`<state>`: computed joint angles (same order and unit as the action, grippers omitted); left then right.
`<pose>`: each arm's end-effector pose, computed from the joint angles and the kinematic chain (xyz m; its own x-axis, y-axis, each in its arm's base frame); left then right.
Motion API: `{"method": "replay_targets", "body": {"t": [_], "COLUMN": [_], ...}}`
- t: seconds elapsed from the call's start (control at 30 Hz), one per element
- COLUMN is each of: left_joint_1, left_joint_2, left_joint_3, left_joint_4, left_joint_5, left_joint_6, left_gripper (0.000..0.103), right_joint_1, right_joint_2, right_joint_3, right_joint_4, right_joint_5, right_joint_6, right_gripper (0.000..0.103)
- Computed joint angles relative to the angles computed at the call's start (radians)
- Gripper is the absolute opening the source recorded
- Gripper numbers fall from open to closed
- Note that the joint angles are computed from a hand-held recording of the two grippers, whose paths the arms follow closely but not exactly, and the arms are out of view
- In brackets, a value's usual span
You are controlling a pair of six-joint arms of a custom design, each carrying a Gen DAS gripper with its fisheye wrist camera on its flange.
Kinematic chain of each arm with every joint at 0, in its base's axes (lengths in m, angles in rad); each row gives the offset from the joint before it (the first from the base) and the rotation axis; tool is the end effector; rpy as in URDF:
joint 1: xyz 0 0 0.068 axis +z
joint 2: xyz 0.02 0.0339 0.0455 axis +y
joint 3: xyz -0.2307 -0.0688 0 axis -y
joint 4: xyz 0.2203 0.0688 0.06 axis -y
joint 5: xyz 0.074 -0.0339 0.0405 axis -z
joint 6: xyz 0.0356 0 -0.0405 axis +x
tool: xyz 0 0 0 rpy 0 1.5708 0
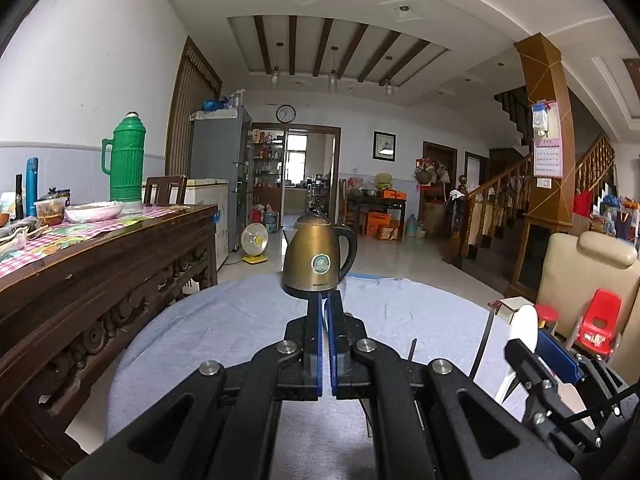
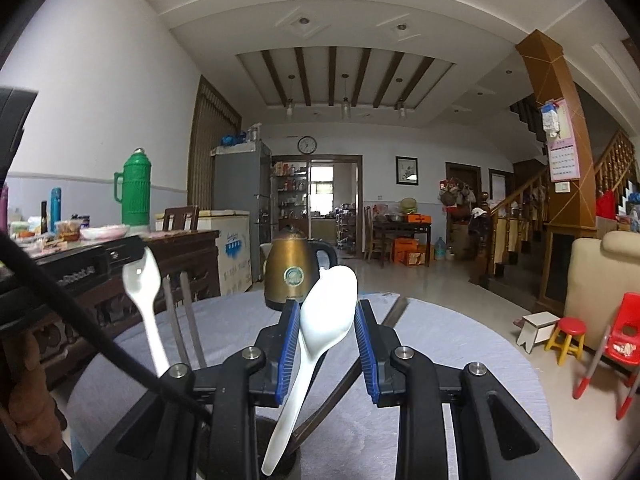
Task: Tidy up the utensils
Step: 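Carry both white spoons to the grey cup and lower them in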
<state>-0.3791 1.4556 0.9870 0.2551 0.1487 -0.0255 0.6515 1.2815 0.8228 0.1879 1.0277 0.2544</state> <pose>0.2989 -0.1248 0.2736 -0.2095 0.0563 -0.9762 0.4953 0.8669 -0.0563 0.2310 0.1379 0.2661 -0.1197 0.0723 -0.9902 0.3851 0.9226 0.0209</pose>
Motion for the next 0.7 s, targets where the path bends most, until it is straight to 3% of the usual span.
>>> {"method": "replay_targets", "body": {"t": [0.23,0.7], "left_joint_1": [-0.032,-0.08], "left_joint_2": [-0.002,-0.034], "left_joint_3": [-0.042,-0.128], "left_joint_4": [0.026,0.028], "left_joint_5": [-0.027,-0.073], "left_joint_6": [0.031,0.092], "left_gripper": [0.003,0.003], "right_joint_1": [0.032,0.092], "right_joint_2": [-0.004,-0.069], "right_joint_3": [-0.043,-0.081], "right_joint_4": [-0.006,-0.168], "right_joint_5": [0.006,0.004], "right_joint_6": [0.01,0.146], "right_gripper": [0.031,0.031]}}
